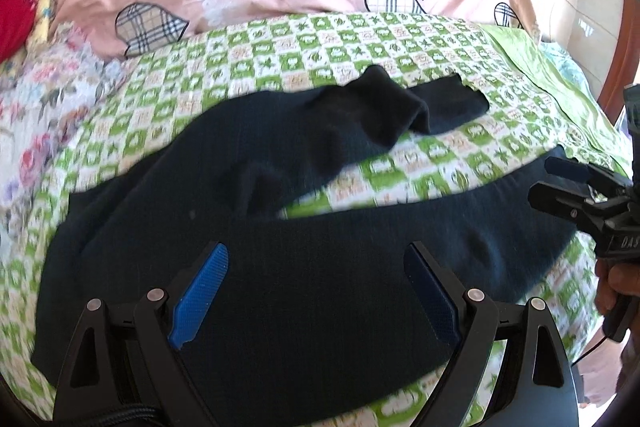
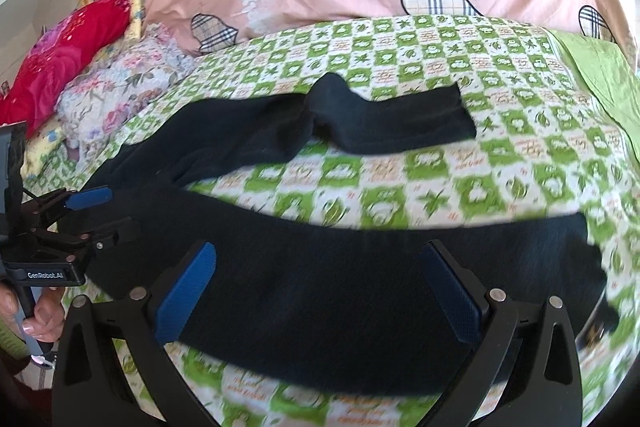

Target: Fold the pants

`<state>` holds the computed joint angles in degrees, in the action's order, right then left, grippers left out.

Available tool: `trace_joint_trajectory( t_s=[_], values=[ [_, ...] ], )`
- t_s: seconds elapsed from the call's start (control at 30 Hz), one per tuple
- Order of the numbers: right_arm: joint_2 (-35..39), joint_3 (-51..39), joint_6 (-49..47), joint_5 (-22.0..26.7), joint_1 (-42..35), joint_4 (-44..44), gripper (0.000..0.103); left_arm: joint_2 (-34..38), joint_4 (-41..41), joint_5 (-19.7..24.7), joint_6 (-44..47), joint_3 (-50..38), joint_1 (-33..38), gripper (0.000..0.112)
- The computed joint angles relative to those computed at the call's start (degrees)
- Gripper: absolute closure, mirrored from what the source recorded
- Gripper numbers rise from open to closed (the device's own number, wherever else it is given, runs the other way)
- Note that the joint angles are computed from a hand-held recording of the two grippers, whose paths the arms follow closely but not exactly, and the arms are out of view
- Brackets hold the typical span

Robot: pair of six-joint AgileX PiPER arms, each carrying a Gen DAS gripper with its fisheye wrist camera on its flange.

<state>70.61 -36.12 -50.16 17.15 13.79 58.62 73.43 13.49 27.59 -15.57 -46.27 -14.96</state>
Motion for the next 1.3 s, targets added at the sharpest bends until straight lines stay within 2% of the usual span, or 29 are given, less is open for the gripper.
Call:
trace_joint_trajectory(
  t_s=[0.07,0.2,0.5,0.73,0.8,0.93,1.0,1.17,1.2,1.23,1.27,1.3],
  values=[
    [1.73,-2.6,-3.49,3.08,-2.9,3.12,0.001,2.33,-1.12,0.55,2.45,-2.82,0.84,0.022],
    [6.62,-10.27,3.43,7.82,-6.13,-5.79,0.001,8.13,-5.77,2.07,9.37,-10.16,3.31,0.021],
    [19.14,-26.67,3.27,16.14,-12.45,-5.88,0.001,22.83,-7.77,7.72,16.22,-29.25,5.46,0.021],
    [32.05,-42.51,9.98,20.36,-14.84,-11.9,0.001,37.18,-12.05,16.74,22.99,-47.56,7.08,0.021],
    [36.27,-48.0,13.57,21.62,-15.02,-15.31,0.001,40.66,-11.72,18.46,23.55,-51.83,7.22,0.021],
    [44.56,-58.72,19.23,25.28,-15.27,-21.29,0.003,48.23,-12.98,24.78,26.2,-62.17,7.94,0.021],
    [47.94,-62.88,21.2,26.9,-15.53,-22.93,0.009,51.69,-13.73,27.95,27.73,-67.2,8.32,0.022],
    [53.67,-69.72,22.23,30.27,-16.15,-23.11,0.037,59.01,-15.38,35.19,29.85,-77.71,8.91,0.024],
    [54.25,-70.4,21.47,30.85,-16.45,-21.99,0.042,59.9,-16.46,36.0,30.49,-78.72,9.14,0.03],
    [54.72,-70.92,21.2,31.5,-16.83,-20.96,0.056,60.08,-17.58,35.96,31.24,-78.64,9.28,0.04],
    [55.06,-71.37,21.52,32.06,-17.13,-20.7,0.068,60.08,-18.78,35.51,32.1,-78.37,9.37,0.045],
    [55.33,-71.85,22.39,32.39,-16.98,-21.27,0.075,59.51,-20.07,34.33,32.84,-77.19,9.44,0.058]
  ],
)
